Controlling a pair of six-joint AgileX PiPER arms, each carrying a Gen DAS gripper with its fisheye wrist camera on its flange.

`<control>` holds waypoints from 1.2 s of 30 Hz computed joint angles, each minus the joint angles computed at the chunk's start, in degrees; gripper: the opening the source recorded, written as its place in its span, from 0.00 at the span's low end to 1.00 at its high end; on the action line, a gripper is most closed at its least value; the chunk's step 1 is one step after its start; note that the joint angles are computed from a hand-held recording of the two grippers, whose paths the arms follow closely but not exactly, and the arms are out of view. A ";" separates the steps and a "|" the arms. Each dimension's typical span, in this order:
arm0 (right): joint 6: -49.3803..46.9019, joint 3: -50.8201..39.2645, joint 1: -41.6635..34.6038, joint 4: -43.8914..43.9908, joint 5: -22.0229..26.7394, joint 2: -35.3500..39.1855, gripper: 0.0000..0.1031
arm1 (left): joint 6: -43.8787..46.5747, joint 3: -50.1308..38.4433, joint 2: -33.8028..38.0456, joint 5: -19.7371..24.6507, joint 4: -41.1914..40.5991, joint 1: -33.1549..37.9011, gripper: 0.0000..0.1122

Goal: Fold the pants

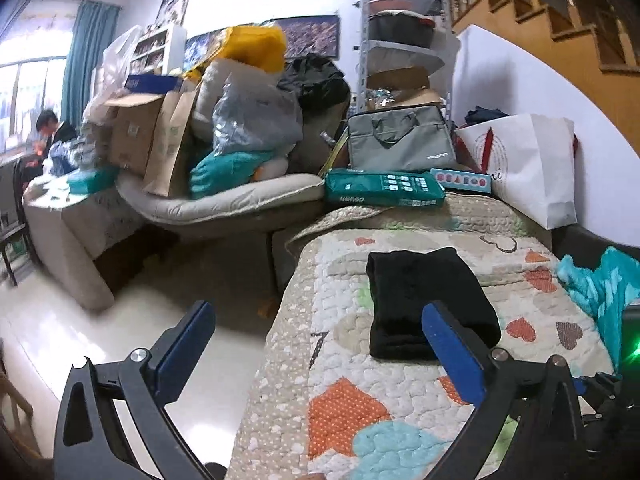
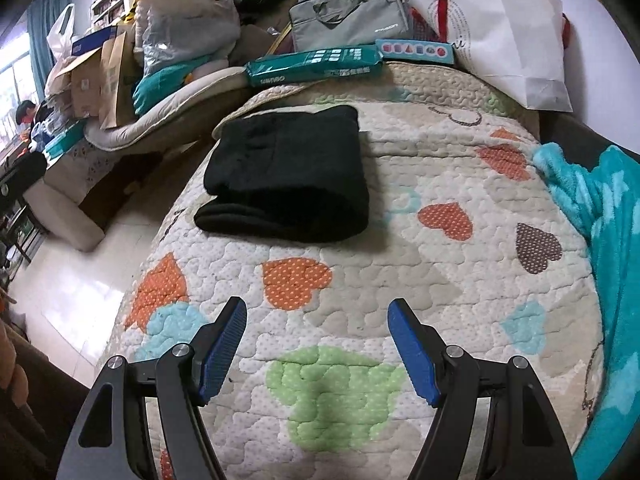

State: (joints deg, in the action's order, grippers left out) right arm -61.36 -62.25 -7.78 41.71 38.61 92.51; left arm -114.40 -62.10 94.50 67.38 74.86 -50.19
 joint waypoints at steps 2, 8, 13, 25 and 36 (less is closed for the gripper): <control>-0.66 0.47 0.36 0.02 -0.28 -0.19 0.76 | 0.44 -0.06 0.22 -1.50 0.16 0.29 0.92; -0.57 0.45 0.11 -0.10 -0.19 0.04 0.76 | 0.76 0.75 -0.67 -7.84 -2.30 2.73 0.92; 1.21 0.08 0.05 -1.47 -0.87 0.37 0.77 | 2.47 0.12 0.08 -8.57 -6.12 4.34 0.92; -0.12 2.12 1.30 -1.46 -2.62 -0.96 0.78 | 7.05 -1.42 1.78 -11.71 -11.57 5.93 0.92; 2.82 1.62 0.54 -1.68 -3.69 -0.85 0.79 | 8.45 -1.90 2.71 -14.32 -13.92 6.89 0.92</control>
